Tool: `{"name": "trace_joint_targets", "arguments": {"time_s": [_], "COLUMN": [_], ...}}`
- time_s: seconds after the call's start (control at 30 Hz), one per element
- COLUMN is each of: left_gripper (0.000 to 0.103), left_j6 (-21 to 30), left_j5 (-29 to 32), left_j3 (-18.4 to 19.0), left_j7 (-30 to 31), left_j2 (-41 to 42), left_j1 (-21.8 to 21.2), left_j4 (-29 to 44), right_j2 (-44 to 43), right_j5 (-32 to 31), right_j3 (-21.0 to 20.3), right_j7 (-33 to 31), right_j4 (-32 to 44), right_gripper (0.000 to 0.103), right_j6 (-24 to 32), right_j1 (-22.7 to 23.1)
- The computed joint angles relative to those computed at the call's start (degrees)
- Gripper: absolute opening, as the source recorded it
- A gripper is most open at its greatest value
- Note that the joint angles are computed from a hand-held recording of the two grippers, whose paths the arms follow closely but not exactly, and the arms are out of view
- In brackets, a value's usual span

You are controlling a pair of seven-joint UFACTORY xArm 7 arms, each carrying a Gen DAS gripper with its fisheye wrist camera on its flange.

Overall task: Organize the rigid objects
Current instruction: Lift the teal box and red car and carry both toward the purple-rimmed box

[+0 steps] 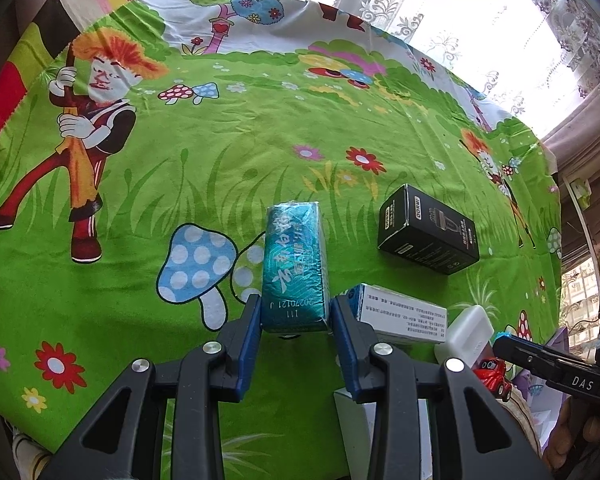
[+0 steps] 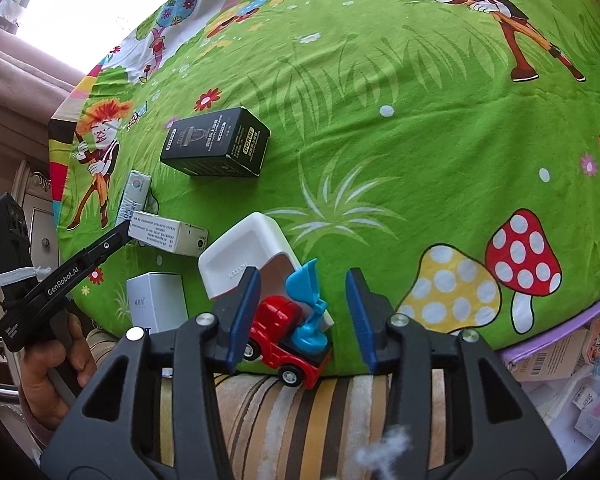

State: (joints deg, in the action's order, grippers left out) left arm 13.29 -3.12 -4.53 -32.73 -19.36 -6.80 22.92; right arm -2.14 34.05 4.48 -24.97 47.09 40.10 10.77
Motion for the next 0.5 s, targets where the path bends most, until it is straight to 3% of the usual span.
{"name": "trace_joint_targets", "arguments": {"time_s": [0.03, 0.07, 0.17, 0.5], "left_gripper": [0.036, 0.036, 0.036, 0.036], "left_j6": [-0.04, -0.03, -0.38, -1.05], "left_j5": [0.12, 0.42, 0.67, 0.07], "left_j3": [-0.02, -0.2, -0.29, -0.14], "left_j7": [0.11, 0.04, -0.05, -0.87], "left_j2": [0.2, 0.45, 0.69, -3.35], "left_j1": [0.01, 0.19, 0.24, -0.37], "left_j4": [0.12, 0.28, 0.37, -2.4], "right_j2": [0.15, 0.26, -0.61, -5.24], "right_j5": [-0.06, -0.03, 0.75, 3.9], "right_j3": [0.06, 0.1, 0.24, -1.18], "right_j7": [-0.28, -0.83, -2.34, -5.51], "right_j4": [0.08, 0.22, -0.3, -2.99], "right_gripper": [0.045, 0.033, 0.02, 0.014], "right_j6": [-0.05, 0.13, -0.25, -0.74], "right_j1": [0.05, 0.09, 0.31, 1.14]}}
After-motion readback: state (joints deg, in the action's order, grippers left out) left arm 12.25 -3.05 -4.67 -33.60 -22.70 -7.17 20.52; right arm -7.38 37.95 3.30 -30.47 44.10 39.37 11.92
